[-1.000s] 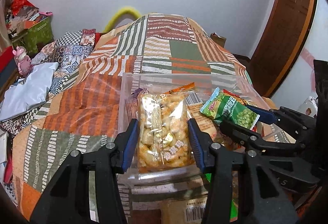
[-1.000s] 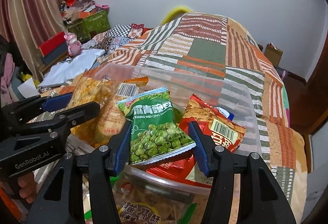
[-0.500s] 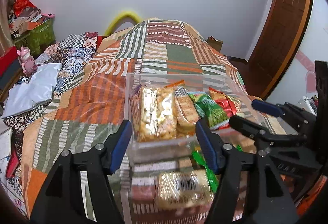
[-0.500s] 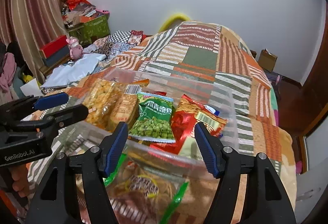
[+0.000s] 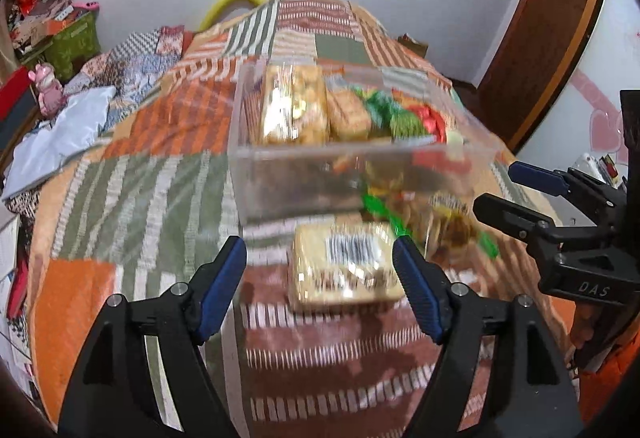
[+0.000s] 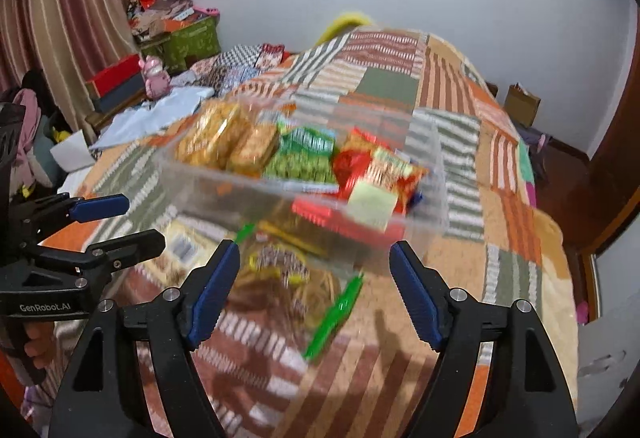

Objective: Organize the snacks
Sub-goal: 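Grasp the dried-fruit bag with the right tool while the left grasps the bread loaf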

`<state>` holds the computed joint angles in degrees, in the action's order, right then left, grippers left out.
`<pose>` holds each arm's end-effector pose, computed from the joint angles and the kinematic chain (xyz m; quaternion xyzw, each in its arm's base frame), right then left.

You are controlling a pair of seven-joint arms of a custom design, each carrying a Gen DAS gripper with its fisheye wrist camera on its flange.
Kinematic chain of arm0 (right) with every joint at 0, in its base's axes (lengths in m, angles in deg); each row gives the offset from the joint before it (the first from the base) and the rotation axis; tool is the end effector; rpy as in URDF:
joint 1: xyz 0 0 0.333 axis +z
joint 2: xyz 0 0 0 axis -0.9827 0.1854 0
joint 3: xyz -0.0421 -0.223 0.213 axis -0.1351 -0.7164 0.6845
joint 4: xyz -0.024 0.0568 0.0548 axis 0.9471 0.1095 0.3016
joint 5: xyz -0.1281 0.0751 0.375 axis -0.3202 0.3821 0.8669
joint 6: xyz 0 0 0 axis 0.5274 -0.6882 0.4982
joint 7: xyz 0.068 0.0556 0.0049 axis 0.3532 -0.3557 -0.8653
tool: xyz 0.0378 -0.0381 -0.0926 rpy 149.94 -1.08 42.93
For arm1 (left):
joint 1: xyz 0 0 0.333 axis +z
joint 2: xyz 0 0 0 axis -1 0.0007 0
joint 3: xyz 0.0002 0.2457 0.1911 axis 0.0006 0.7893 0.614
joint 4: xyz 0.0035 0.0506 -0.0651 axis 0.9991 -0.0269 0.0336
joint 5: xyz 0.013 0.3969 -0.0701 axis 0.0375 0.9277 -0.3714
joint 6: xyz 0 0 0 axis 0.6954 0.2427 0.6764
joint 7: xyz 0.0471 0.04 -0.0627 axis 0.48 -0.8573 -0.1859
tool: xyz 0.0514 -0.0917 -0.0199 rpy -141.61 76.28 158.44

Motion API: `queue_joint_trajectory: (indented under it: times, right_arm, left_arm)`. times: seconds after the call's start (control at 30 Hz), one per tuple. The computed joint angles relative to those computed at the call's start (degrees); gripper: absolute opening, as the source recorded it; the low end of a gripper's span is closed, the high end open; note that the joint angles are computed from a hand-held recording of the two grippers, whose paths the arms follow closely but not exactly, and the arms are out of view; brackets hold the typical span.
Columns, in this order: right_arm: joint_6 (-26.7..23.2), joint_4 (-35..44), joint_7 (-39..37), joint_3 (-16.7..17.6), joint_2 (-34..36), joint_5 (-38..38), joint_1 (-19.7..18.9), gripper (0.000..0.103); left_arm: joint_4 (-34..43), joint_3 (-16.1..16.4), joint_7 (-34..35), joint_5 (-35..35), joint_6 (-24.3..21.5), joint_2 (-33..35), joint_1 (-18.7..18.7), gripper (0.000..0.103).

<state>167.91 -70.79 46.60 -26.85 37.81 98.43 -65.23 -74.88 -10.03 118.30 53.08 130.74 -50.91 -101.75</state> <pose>0.5094 0.0566 0.4190 -0.7560 0.5427 -0.1962 0.3088 0.5048 -0.2399 0.3908 -0.6137 0.7120 -0.3076 0.1478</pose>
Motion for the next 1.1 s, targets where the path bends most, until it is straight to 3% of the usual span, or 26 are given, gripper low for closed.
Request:
queue_joint_trajectory:
  times: [0.17,0.27,0.33,0.47,0.73,0.77,0.83,0.87,1.0,1.03,1.1]
  right_arm:
    - [-1.5,-0.3,2.2,1.0,1.7,-4.3,-1.2,0.075]
    - [-1.5,0.4,4.2,1.8,3.4,-7.4,-1.8,0.075]
    - [-2.1,1.0,3.2,1.6,4.1,-6.6,-1.7,0.075]
    - [-2.6,2.6,1.2,1.8,5.8,-4.8,-2.0,0.089]
    - [-11.2,6.4,-5.1,1.7,8.0,2.7,-4.0,0.092]
    - [-12.8,6.8,-5.2,1.7,8.2,3.2,-4.4,0.089]
    - [-15.9,7.4,-6.3,1.7,8.3,5.0,-5.1,0.073]
    - [-17.8,7.5,-7.0,1.6,8.2,5.7,-5.4,0.058]
    - [-14.8,4.7,-6.3,2.5,6.5,4.6,-5.1,0.047]
    - [-14.2,4.2,-6.4,2.5,6.0,4.7,-4.9,0.038]
    - [-13.9,3.4,-6.6,2.3,5.1,5.4,-4.7,0.032]
  left_arm:
    - [-1.0,-1.3,7.1,-8.9,-0.1,0.6,0.0,0.075]
    - [0.3,-1.5,7.8,-9.0,-0.7,2.3,0.0,0.076]
    - [0.8,-2.1,8.6,-9.8,-0.2,3.0,0.4,0.077]
    - [2.2,-3.2,10.1,-11.3,0.1,4.4,1.3,0.078]
    - [2.6,-5.5,13.0,-15.3,0.0,4.9,3.5,0.079]
    - [2.6,-5.1,12.5,-14.8,-0.1,4.8,3.2,0.079]
    - [2.4,-4.9,12.4,-15.1,-0.2,4.5,3.2,0.079]
    - [2.1,-5.1,12.8,-15.8,-0.1,4.3,3.4,0.079]
    - [1.0,-5.5,15.1,-19.1,-0.3,3.2,3.4,0.079]
    - [0.6,-5.4,15.4,-19.4,-0.2,2.9,3.1,0.079]
    - [0.2,-4.8,15.2,-19.0,-0.2,2.4,2.3,0.079]
